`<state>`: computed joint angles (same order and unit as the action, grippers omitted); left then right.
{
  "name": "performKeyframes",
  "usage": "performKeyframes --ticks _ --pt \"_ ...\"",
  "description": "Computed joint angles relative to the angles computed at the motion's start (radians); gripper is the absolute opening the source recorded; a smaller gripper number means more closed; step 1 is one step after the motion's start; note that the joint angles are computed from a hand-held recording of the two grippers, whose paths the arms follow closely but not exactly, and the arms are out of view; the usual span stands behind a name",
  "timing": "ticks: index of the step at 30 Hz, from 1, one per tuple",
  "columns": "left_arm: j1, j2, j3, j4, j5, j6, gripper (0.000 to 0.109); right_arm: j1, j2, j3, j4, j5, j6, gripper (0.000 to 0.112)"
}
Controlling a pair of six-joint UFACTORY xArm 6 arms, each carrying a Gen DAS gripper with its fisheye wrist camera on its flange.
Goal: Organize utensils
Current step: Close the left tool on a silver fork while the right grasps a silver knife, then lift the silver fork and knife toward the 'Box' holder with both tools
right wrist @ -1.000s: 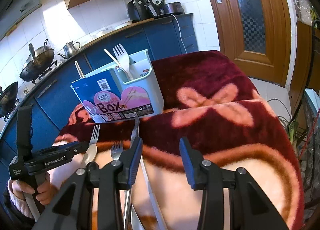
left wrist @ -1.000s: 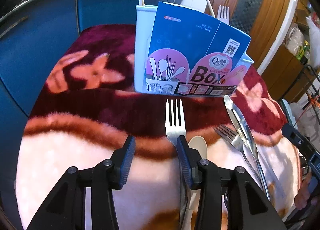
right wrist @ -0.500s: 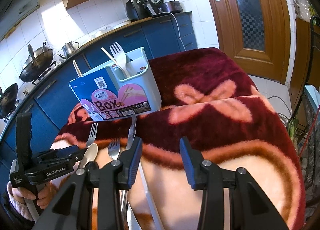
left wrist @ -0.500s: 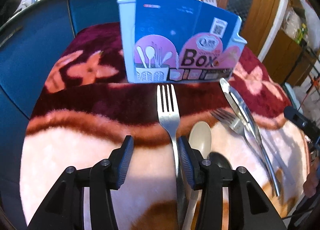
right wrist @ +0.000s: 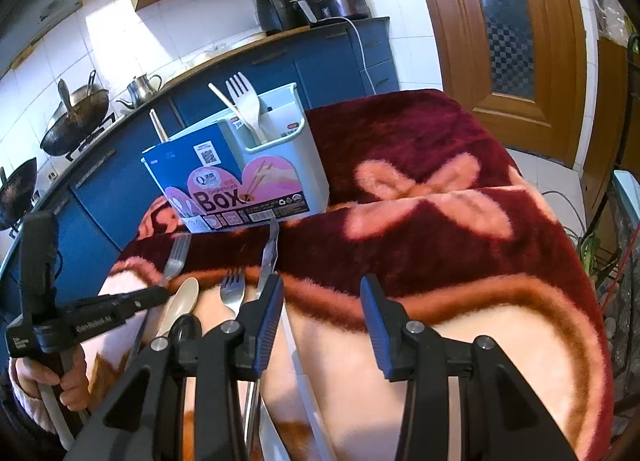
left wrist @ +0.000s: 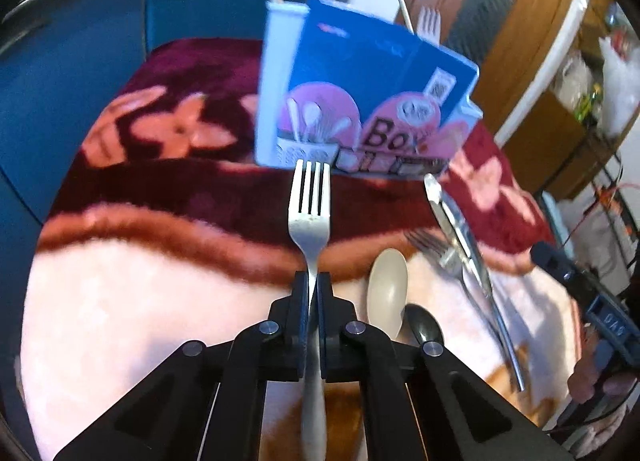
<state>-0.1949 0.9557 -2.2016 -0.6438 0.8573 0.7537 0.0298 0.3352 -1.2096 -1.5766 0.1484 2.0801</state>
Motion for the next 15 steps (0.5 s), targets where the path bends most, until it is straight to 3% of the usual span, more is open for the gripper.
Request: performKeyframes --ticks 7,15 --pt "0.016 -0.064 0.110 -0.172 -0.083 0.130 0.004 0.016 0.045 -0.039 0.260 -0.006 -0.293 0.044" --pt "0.047 -0.079 0.129 -0.344 -0.087 0.242 0.004 0.064 0.129 -0.130 0.799 0.060 -0.861 0.044"
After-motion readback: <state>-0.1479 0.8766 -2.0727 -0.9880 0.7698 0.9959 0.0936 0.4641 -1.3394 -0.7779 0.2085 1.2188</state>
